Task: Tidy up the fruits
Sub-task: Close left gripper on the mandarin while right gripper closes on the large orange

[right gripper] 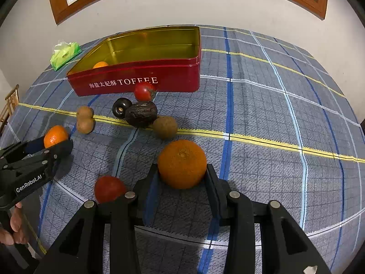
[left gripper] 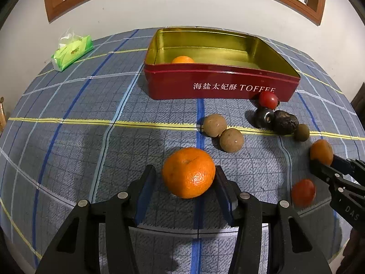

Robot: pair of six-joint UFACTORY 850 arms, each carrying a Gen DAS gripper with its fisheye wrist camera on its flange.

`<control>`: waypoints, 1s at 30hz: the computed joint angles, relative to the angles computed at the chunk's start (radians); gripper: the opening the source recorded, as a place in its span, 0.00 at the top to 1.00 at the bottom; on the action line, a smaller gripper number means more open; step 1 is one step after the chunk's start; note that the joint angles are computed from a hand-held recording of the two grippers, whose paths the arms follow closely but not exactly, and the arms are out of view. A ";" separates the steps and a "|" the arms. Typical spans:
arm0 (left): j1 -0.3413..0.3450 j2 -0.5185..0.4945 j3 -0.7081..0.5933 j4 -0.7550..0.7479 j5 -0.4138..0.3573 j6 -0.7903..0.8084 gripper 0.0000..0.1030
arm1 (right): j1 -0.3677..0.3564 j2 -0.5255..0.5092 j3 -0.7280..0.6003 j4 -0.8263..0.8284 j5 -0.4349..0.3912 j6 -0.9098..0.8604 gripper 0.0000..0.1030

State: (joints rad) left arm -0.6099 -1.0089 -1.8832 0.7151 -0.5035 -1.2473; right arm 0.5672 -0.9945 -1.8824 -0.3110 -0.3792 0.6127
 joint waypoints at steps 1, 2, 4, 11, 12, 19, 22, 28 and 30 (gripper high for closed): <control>0.000 0.001 0.001 0.005 0.001 -0.002 0.51 | 0.000 0.000 -0.001 -0.001 0.000 0.000 0.64; -0.001 0.002 0.005 0.019 0.007 -0.012 0.51 | 0.001 0.000 0.001 -0.010 0.000 0.008 0.64; -0.002 0.007 0.017 0.042 0.021 -0.029 0.55 | 0.002 0.000 0.001 -0.023 0.000 0.024 0.64; -0.004 0.016 0.036 0.075 0.039 -0.061 0.59 | 0.003 -0.002 0.000 -0.036 -0.001 0.034 0.64; -0.003 0.016 0.036 0.072 0.039 -0.057 0.59 | 0.003 -0.002 -0.001 -0.036 -0.002 0.034 0.64; -0.004 0.019 0.038 0.064 0.033 -0.055 0.59 | 0.003 -0.003 0.000 -0.045 -0.001 0.037 0.64; -0.004 0.017 0.032 0.052 0.026 -0.045 0.59 | 0.003 -0.004 0.000 -0.045 0.001 0.038 0.64; -0.003 0.019 0.032 0.038 0.016 -0.032 0.59 | 0.003 -0.006 -0.002 -0.050 -0.003 0.038 0.64; -0.003 0.018 0.031 0.042 0.015 -0.037 0.59 | 0.002 -0.006 -0.003 -0.050 -0.005 0.037 0.64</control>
State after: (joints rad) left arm -0.6133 -0.9908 -1.8519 0.7572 -0.4889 -1.2843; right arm 0.5693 -1.0009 -1.8853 -0.3615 -0.3846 0.6495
